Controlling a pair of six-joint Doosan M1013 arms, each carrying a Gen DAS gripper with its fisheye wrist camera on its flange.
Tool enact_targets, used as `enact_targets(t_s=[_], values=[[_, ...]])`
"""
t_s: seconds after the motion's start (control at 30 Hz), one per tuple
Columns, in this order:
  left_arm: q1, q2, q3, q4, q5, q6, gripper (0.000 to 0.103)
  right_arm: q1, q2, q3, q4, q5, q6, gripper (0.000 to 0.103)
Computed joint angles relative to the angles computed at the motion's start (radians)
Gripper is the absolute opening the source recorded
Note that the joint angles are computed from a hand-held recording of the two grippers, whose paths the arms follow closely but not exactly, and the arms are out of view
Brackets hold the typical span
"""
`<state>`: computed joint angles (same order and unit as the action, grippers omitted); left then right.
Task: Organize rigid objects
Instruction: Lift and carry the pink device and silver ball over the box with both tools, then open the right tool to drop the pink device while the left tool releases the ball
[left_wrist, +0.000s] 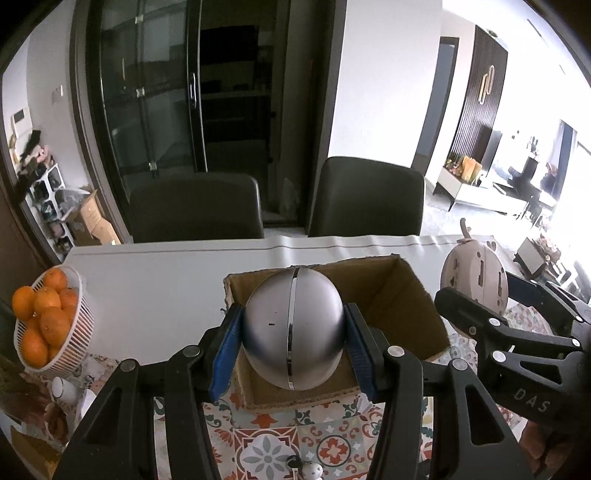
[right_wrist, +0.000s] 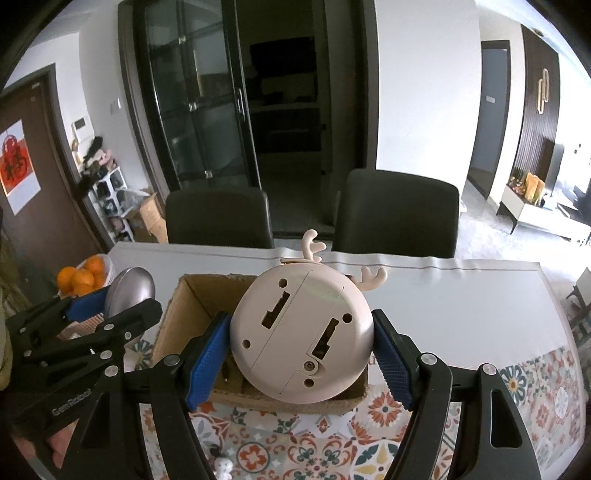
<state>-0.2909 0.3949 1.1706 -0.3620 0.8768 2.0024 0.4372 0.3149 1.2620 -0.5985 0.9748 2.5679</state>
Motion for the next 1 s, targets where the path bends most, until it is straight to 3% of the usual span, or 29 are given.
enact_targets(t_s=[0.6,1.0], values=[[-0.021,0.088,-0.077,0.104,0.130,-0.080,0.053,-0.097,0.085,-0.062,0.332,0.059,-0.238,0.075],[-0.023,0.129,-0.119,0.111,0.237,-0.086,0.053,-0.109,0.105,-0.065,0.403,0.109,-0.297,0.075]])
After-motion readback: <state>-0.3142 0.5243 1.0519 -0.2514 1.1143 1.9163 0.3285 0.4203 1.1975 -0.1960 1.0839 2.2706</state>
